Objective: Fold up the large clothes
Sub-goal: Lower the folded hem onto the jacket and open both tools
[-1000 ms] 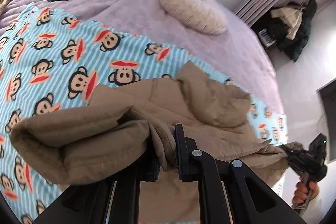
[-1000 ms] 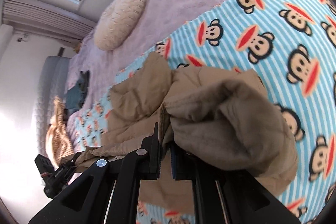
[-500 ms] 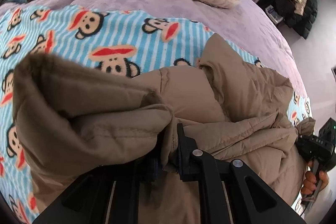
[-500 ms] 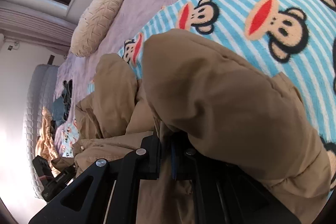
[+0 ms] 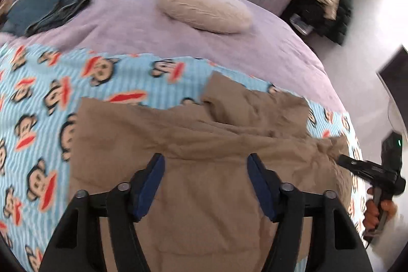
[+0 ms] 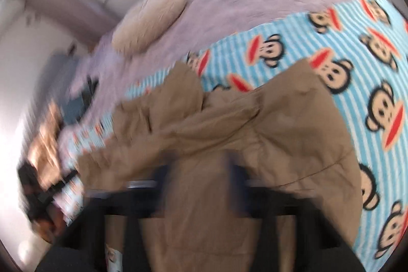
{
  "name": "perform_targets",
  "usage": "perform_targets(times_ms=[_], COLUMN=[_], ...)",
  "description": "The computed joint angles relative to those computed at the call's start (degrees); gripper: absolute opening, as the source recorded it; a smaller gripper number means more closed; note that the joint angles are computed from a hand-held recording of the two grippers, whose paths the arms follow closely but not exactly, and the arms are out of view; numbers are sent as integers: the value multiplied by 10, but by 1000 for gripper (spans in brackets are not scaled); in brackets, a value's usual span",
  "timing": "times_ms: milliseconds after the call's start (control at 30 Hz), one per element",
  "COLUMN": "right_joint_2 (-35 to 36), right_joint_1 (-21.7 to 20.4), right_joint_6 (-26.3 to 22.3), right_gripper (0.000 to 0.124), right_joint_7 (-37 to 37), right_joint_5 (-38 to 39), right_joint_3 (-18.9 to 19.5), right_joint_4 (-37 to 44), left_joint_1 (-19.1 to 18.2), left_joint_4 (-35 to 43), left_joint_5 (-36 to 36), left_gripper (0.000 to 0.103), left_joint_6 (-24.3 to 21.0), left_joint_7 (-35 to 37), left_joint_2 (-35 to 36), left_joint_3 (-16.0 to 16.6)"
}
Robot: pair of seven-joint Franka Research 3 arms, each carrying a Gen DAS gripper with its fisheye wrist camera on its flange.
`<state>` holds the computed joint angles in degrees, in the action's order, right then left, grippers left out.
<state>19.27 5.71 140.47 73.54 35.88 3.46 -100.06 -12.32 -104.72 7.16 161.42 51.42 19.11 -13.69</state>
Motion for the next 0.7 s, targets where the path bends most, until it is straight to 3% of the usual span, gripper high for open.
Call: perform_targets(times_ms=[133,233,300,400,533,700], right_joint_2=[47,94,116,139,129,81], right_joint_1=[13,16,4,-24,-31,-18], right_joint_6=[13,32,45,32,3,49], right_gripper=[15,9,0,0,0,0], right_joint_7=[-23,-11,-23,-32,-46,3], right_joint_5=[-13,-24,-6,38,31,-42], right_joint_3=[8,9,22,42,35,-24], right_joint_4=[33,61,71,92,96,47], left_joint_1=[-25,-65,-74,-78,-53,-76], left_joint_4=[70,148,168,189,183,113], left_joint_5=[31,80,99,120,114,182], left_gripper=[57,57,57,57,57,57], left_joint_6=[-22,-59,-43,-37,-42,-54], left_joint_7=[8,-46,-79,-100,-73,-133], left_joint_2=[64,135,167,190,183,117], left_joint_3=[10,54,70,79,55,114])
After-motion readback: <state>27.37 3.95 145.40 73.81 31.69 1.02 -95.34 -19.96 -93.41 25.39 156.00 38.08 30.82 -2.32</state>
